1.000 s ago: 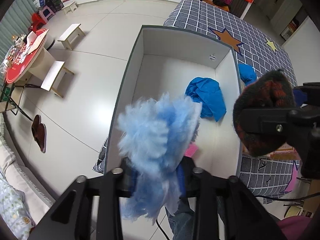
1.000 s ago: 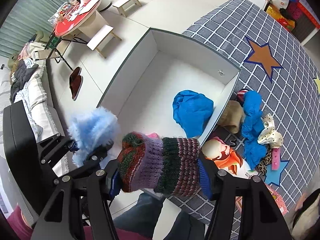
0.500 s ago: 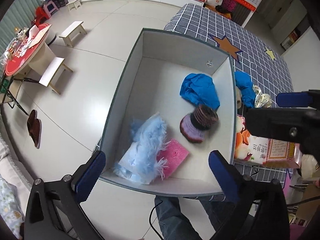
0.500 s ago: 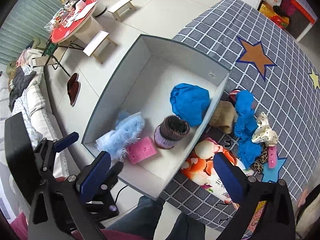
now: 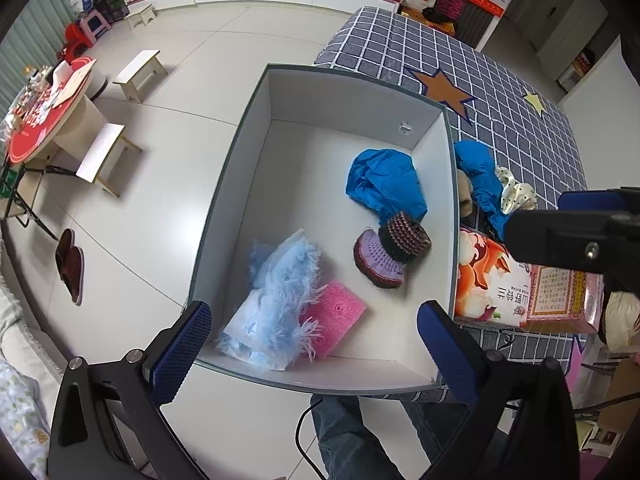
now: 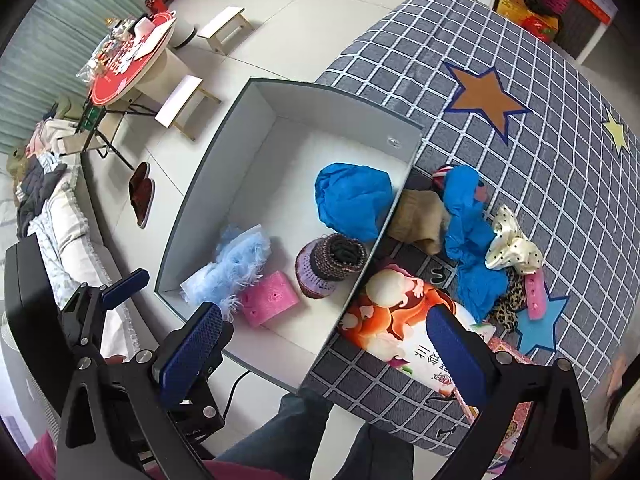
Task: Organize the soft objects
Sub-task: 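Withdraw both tools from the box toward the remaining pile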
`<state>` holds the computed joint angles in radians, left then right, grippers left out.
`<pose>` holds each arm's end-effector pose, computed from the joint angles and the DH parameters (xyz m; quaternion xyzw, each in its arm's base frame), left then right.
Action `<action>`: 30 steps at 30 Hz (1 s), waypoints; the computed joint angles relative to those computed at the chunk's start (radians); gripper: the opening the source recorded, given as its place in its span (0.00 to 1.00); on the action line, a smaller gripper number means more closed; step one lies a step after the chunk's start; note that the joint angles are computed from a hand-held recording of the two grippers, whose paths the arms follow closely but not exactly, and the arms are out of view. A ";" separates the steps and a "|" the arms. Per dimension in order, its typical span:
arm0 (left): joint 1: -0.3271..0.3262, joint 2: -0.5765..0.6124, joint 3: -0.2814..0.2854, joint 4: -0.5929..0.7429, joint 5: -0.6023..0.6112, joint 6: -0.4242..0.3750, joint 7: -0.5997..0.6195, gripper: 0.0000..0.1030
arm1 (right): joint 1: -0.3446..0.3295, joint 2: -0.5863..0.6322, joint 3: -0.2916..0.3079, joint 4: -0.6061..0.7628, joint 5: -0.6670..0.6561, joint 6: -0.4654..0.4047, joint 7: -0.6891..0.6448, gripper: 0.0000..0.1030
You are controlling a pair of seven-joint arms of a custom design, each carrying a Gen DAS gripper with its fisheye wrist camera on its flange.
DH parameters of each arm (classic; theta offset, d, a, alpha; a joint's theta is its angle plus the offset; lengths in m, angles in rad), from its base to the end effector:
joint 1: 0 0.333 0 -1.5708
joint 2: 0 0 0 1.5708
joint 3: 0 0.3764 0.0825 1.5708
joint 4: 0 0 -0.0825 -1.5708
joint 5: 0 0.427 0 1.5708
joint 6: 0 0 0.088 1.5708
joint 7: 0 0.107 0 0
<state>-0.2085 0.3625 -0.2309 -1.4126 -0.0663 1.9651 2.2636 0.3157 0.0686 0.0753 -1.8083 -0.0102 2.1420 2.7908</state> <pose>0.6895 -0.2957 0.5677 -0.2362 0.9640 -0.1172 0.0348 0.6044 0.2472 0.5728 -0.3609 0.9232 0.0006 0.1323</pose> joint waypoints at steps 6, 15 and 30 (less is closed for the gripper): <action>-0.007 -0.014 -0.005 -0.020 0.003 0.008 0.012 1.00 | 0.000 -0.032 0.002 -0.042 -0.003 0.020 0.025 1.00; -0.021 -0.017 -0.026 -0.011 -0.030 -0.058 0.074 1.00 | -0.015 -0.145 0.006 -0.176 0.083 0.079 0.079 1.00; -0.128 -0.028 -0.074 -0.018 -0.013 -0.079 0.229 1.00 | -0.107 -0.517 -0.019 -0.544 0.143 -0.056 0.206 1.00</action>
